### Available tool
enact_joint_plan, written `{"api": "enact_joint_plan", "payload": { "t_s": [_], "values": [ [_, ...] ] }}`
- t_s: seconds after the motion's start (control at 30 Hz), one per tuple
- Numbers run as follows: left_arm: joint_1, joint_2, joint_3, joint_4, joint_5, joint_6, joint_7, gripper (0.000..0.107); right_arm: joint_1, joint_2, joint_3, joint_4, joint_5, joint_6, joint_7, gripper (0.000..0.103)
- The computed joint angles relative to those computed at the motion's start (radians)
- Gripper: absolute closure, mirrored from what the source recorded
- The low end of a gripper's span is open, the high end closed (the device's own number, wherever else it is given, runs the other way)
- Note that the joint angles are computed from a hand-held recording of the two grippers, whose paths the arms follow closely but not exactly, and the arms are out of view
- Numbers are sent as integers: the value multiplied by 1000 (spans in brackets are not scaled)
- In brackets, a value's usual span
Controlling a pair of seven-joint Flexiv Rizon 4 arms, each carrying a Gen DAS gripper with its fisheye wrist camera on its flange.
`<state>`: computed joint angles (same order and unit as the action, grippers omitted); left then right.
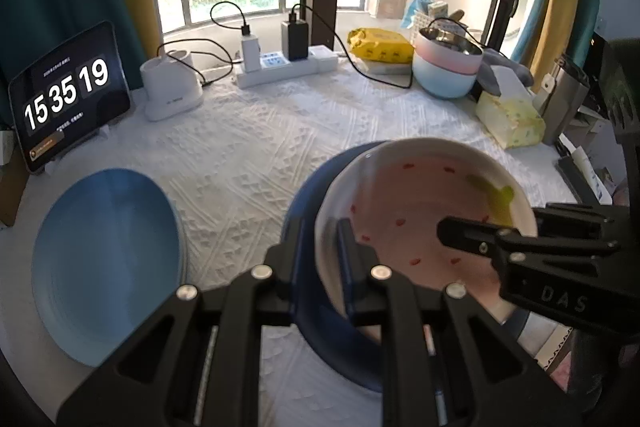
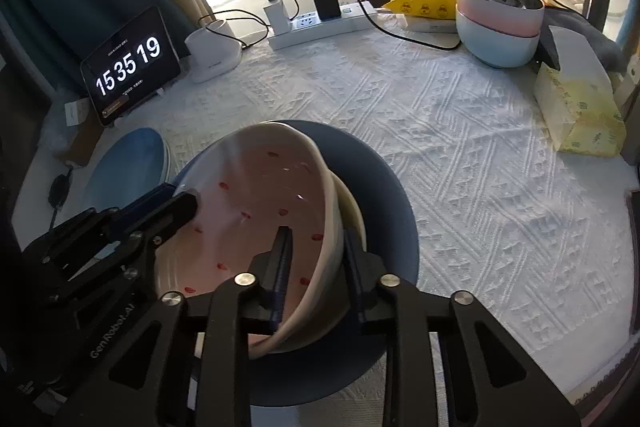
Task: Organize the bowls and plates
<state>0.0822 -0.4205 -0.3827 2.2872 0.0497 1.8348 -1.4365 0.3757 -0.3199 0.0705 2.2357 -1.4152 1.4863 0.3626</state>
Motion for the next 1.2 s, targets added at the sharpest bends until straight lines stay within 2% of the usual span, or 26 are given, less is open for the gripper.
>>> {"api": "enact_joint_plan", "payload": {
  "t_s": [0.13, 0.33, 0.43, 0.5, 0.63, 0.73, 0.9, 0.97, 1.07, 1.2],
  "values": [
    [28, -6, -24, 5, 14, 10, -1, 90, -3, -6, -4, -5, 9, 37, -24, 63],
    [98, -15, -85, 17, 49, 18, -2, 90, 0, 16, 5, -4, -9, 2, -8, 58],
    [108, -18, -94, 19, 59, 26, -7, 90, 23, 22, 39, -2, 115, -74, -122, 57],
    [117, -21, -102, 19, 65, 26, -11, 90, 60, 25, 62, -12, 216, -170, -229, 57],
    [173, -30, -155, 24, 81, 19, -19, 90, 143, 14, 83, -55, 329, -362, -386, 54],
    [240, -46, -220, 30, 95, 15, -24, 90, 169, 7, 86, -75, 382, -425, -449, 54],
    [300, -55, -279, 40, 109, 11, -24, 90, 200, 8, 84, -90, 415, -492, -493, 53],
    [307, -49, -282, 49, 114, 28, -30, 90, 217, 5, 86, -104, 423, -551, -500, 44],
    [333, -52, -305, 52, 131, 27, -34, 90, 209, 0, 81, -97, 419, -533, -487, 41],
    [367, -53, -335, 56, 138, 20, -34, 90, 175, 20, 61, -62, 377, -406, -405, 41]
  ]
}}
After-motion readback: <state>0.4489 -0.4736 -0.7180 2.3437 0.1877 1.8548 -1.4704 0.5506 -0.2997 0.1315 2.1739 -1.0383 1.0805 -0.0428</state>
